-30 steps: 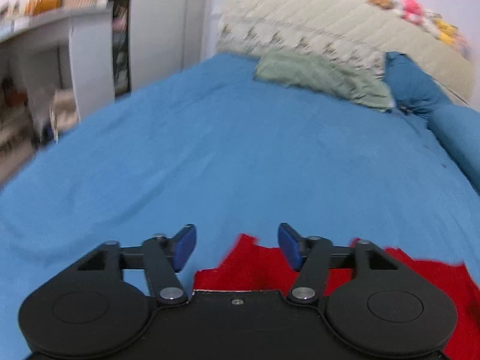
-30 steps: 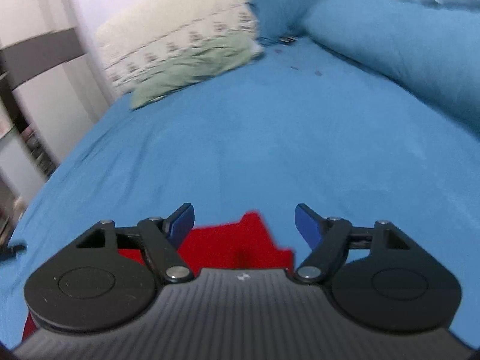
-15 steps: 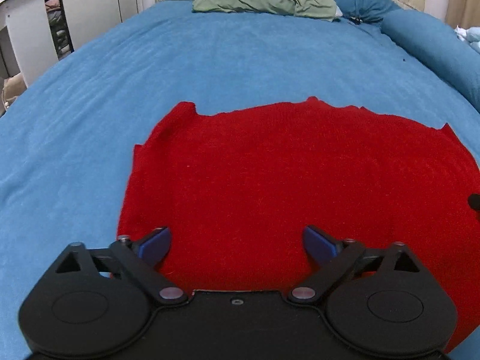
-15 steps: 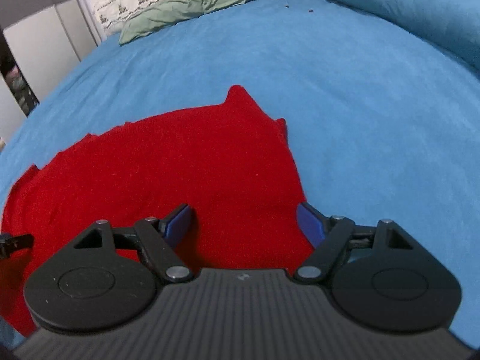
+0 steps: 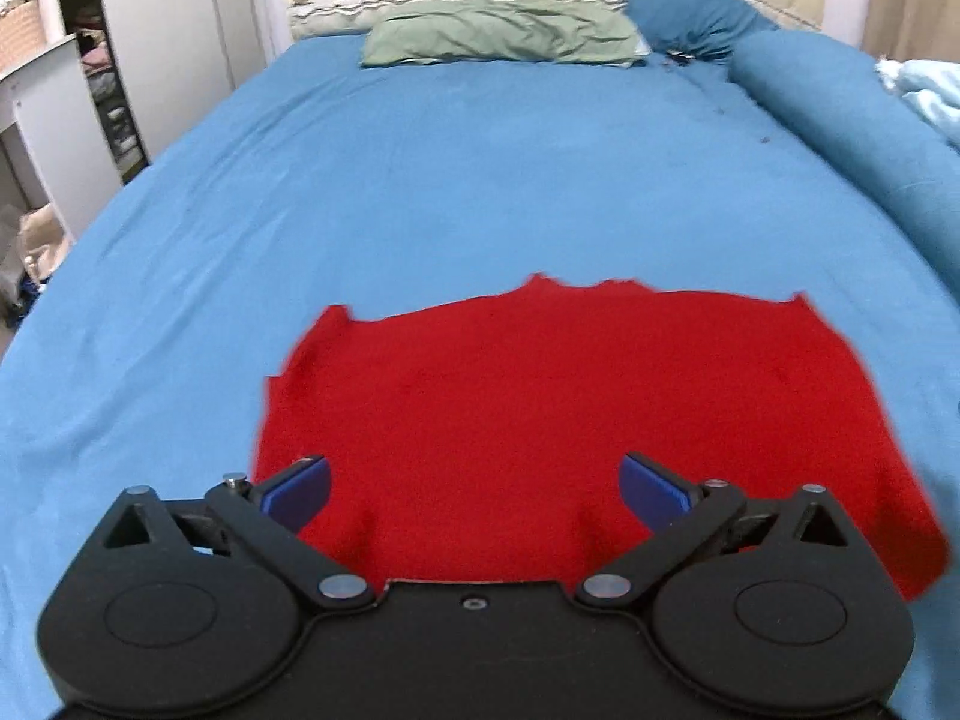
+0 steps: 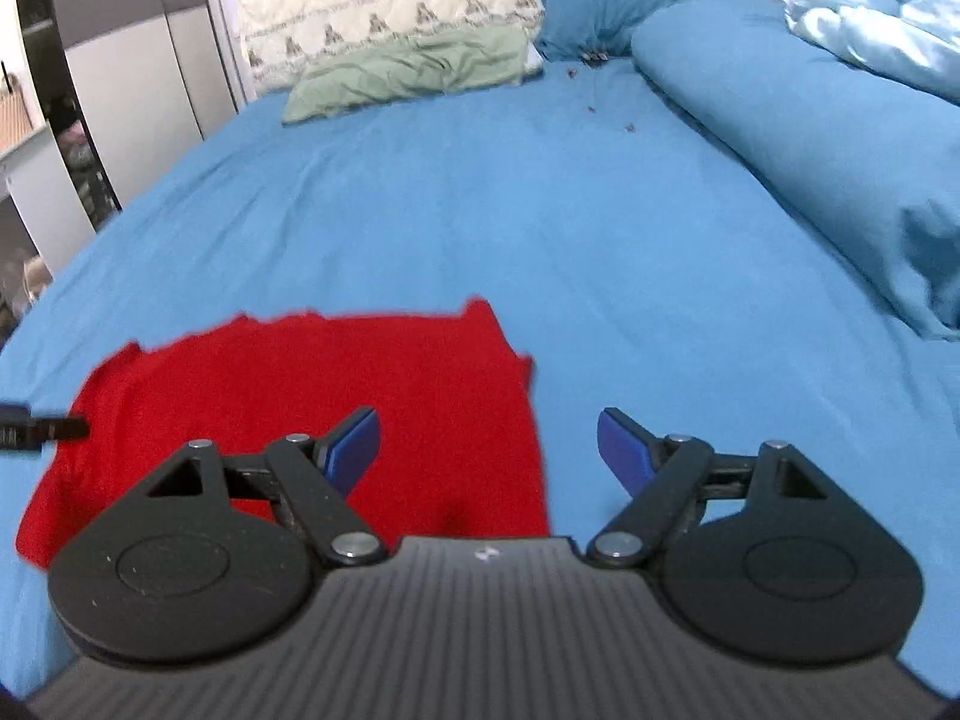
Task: Fold small clothes
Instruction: 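Lay the hem over the collar and open both tools, folding the sweater in half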
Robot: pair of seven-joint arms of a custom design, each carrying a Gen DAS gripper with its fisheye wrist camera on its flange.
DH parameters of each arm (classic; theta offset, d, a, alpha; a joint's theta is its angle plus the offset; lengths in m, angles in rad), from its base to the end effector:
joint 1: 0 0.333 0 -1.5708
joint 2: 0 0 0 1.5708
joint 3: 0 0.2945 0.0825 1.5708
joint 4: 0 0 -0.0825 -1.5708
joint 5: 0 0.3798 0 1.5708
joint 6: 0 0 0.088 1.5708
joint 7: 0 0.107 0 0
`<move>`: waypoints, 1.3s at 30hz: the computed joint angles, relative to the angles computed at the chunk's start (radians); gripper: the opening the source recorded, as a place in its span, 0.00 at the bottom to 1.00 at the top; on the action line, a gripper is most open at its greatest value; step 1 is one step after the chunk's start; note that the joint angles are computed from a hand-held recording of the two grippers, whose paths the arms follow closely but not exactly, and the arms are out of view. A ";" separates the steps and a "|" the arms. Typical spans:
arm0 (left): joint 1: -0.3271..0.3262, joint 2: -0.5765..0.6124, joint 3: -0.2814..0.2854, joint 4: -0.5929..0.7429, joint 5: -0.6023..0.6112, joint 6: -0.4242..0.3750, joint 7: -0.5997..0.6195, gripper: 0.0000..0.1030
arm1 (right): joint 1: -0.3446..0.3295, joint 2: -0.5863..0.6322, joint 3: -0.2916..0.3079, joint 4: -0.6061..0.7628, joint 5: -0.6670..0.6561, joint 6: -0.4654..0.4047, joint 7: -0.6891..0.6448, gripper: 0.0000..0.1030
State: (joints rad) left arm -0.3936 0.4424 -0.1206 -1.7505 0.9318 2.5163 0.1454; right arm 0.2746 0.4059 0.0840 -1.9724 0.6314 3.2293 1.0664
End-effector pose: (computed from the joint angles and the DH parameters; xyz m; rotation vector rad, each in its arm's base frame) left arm 0.5862 -0.3301 0.3354 -2.0101 1.5674 -0.5496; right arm 0.6198 0.1664 0.3352 -1.8321 1.5149 -0.5670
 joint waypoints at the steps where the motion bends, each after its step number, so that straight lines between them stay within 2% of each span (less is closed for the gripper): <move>1: 0.001 0.017 -0.013 0.026 -0.022 0.001 0.023 1.00 | 0.051 -0.023 -0.062 -0.033 -0.011 -0.021 0.025 0.93; 4: -0.004 0.108 -0.034 0.131 -0.095 -0.009 0.096 1.00 | 0.133 -0.042 -0.163 -0.096 -0.065 -0.060 0.091 0.91; 8: -0.033 0.215 -0.025 0.246 -0.155 -0.021 0.163 1.00 | 0.145 -0.004 -0.177 -0.116 -0.115 -0.047 0.126 0.89; 12: -0.057 0.313 -0.010 0.352 -0.208 -0.055 0.230 1.00 | 0.082 0.060 -0.102 -0.090 -0.098 -0.020 0.105 0.81; 14: -0.062 0.333 -0.003 0.368 -0.230 -0.059 0.243 1.00 | 0.044 0.089 -0.059 -0.072 -0.087 -0.009 0.084 0.78; 16: -0.062 0.351 0.003 0.379 -0.251 -0.058 0.248 1.00 | 0.034 0.115 -0.038 -0.057 -0.078 0.023 0.069 0.78; 18: -0.055 0.364 0.004 0.389 -0.273 -0.052 0.255 1.00 | -0.009 0.124 0.013 -0.049 -0.074 0.032 0.039 0.64; 19: -0.051 0.370 0.004 0.391 -0.282 -0.047 0.261 1.00 | -0.031 0.126 0.037 -0.044 -0.073 0.026 0.023 0.60; 22: -0.045 0.380 0.005 0.399 -0.305 -0.042 0.274 1.00 | -0.057 0.120 0.064 -0.038 -0.059 0.000 -0.007 0.46; 24: -0.043 0.385 0.006 0.402 -0.316 -0.037 0.274 1.00 | -0.085 0.110 0.084 -0.029 -0.030 -0.041 -0.007 0.28; 25: -0.042 0.388 0.006 0.404 -0.321 -0.033 0.277 1.00 | -0.107 0.104 0.101 -0.022 -0.008 -0.066 -0.006 0.25; 28: -0.033 0.380 0.004 0.385 -0.335 -0.017 0.281 1.00 | -0.147 0.082 0.127 -0.003 0.078 -0.137 0.017 0.23; 30: -0.021 0.372 -0.005 0.372 -0.344 -0.007 0.306 1.00 | -0.191 0.054 0.170 -0.006 0.159 -0.164 -0.008 0.22; 33: 0.028 0.344 -0.051 0.346 -0.401 -0.005 0.402 1.00 | -0.246 0.008 0.229 0.008 0.305 -0.212 -0.071 0.22; 34: 0.037 0.315 -0.052 0.310 -0.409 0.009 0.408 1.00 | -0.251 -0.004 0.238 0.021 0.344 -0.228 -0.090 0.22; 36: 0.029 0.225 -0.016 0.199 -0.373 0.061 0.357 1.00 | -0.258 -0.027 0.266 0.048 0.428 -0.248 -0.152 0.22; 39: 0.036 0.061 0.025 -0.001 -0.292 0.123 0.260 1.00 | -0.225 -0.022 0.285 0.129 0.484 -0.287 -0.221 0.22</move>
State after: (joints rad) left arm -0.3578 0.5033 -0.0954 -1.7514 0.6395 2.6397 0.4055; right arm 0.0500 0.3839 0.3690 -1.8433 1.1151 2.9419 0.8454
